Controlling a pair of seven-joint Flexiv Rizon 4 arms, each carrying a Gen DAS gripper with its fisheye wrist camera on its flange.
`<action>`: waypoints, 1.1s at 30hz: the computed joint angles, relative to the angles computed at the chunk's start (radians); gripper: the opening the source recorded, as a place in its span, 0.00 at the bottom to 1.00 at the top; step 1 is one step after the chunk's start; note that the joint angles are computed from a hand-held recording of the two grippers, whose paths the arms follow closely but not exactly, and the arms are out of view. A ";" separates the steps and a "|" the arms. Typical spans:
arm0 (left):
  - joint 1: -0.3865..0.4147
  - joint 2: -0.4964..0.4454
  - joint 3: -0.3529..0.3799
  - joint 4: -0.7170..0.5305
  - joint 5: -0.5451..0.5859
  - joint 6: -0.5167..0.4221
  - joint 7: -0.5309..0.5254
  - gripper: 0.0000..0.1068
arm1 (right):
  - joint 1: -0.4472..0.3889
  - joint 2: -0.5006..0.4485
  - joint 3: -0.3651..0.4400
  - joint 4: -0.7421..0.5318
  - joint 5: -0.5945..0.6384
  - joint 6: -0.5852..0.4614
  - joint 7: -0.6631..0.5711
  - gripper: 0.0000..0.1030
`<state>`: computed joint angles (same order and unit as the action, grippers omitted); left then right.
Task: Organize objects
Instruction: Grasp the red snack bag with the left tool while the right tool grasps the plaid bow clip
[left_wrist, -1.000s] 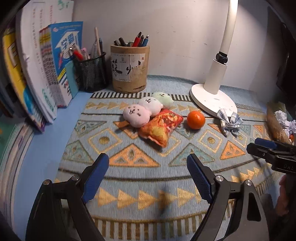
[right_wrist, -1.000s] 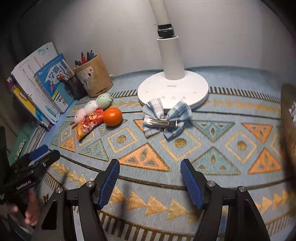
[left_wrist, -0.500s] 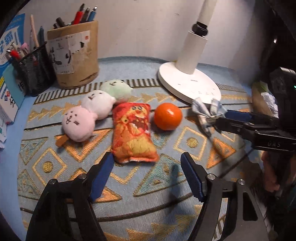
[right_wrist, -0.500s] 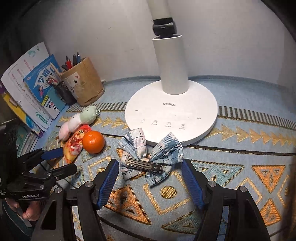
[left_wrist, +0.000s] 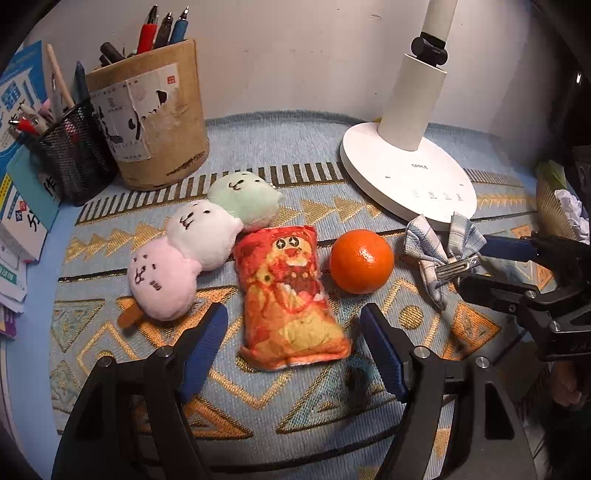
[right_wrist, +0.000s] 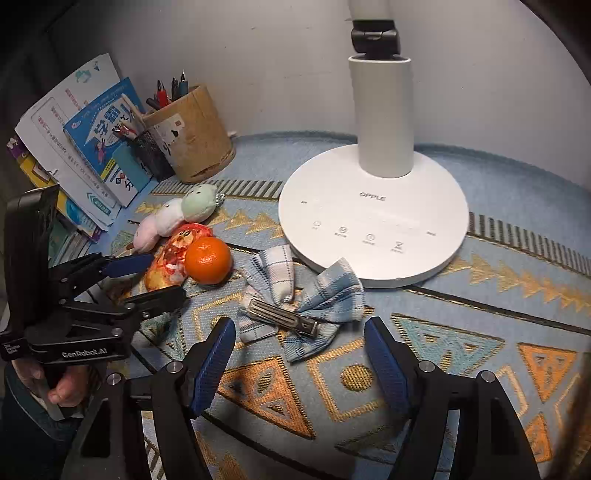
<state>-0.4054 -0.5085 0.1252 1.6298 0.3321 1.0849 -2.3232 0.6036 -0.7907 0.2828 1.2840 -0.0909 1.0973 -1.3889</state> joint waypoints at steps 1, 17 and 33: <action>-0.014 -0.008 0.015 -0.015 0.018 -0.005 -0.020 0.63 | 0.017 -0.003 -0.027 0.012 -0.043 0.033 0.034 0.69; -0.087 0.156 0.053 0.128 0.240 0.044 -0.358 0.32 | -0.074 0.118 0.152 0.120 0.210 -0.120 -0.103 0.32; -0.067 0.112 0.000 0.065 0.288 -0.053 -0.382 0.69 | 0.167 -0.012 -0.192 0.012 -0.261 -0.015 0.334 0.55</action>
